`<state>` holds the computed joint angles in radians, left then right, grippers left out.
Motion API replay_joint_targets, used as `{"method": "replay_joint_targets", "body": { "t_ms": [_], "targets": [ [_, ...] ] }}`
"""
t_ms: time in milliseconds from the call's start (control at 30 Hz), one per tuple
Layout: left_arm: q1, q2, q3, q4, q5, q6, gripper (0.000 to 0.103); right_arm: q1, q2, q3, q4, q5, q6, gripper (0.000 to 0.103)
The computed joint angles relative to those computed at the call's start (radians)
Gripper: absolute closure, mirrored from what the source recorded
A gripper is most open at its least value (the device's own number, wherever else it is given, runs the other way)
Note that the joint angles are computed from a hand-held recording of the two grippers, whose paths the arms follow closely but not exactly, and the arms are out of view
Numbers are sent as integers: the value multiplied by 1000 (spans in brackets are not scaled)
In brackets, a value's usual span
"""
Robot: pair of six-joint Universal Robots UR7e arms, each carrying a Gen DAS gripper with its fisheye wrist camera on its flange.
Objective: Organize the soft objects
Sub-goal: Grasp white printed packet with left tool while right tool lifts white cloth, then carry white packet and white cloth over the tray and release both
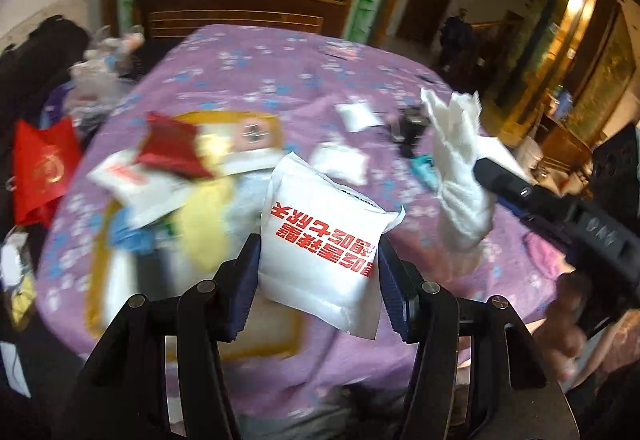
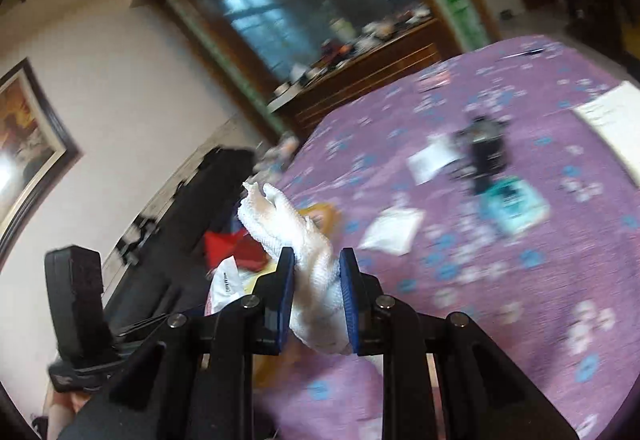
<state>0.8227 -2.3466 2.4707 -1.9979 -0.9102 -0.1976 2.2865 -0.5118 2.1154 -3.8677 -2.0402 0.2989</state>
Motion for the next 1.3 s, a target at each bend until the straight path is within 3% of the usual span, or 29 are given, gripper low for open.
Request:
{"method": "replay_joint_targets", "body": {
  "t_ms": [100,200,433,567,667,800,1000,1033,1100,1167,1233,1300],
  "targets": [
    [97,16,-27,-16,-23,56,48,5,8,-58,123,85,40,82],
    [128,32,-35,-33,19,84,47,6,25,-128,228,145,53,82],
    [288,78,-44,-110,-49,205,47,-49,94,-251,324,265,128,82],
    [373,113,-56,-155,-104,260,47,-79,141,-325,379,271,155,82],
    [427,139,-63,-189,-142,288,47,-92,171,-382,420,236,168,82],
    [413,144,-46,-192,-113,288,47,-106,204,-452,464,182,154,82],
    [423,189,-29,-230,-149,294,46,-94,241,-514,486,39,92,79],
    [424,192,-26,-240,-152,299,46,-97,239,-516,503,43,75,78],
    [419,191,-21,-243,-150,286,42,-98,232,-513,531,55,28,75],
    [415,185,-29,-226,-163,260,42,-84,223,-502,522,30,-12,62],
    [417,172,-36,-227,-193,269,40,-64,203,-466,467,14,-48,49],
    [386,129,-16,-275,-162,263,40,-40,182,-423,401,-8,-86,42]
  ]
}}
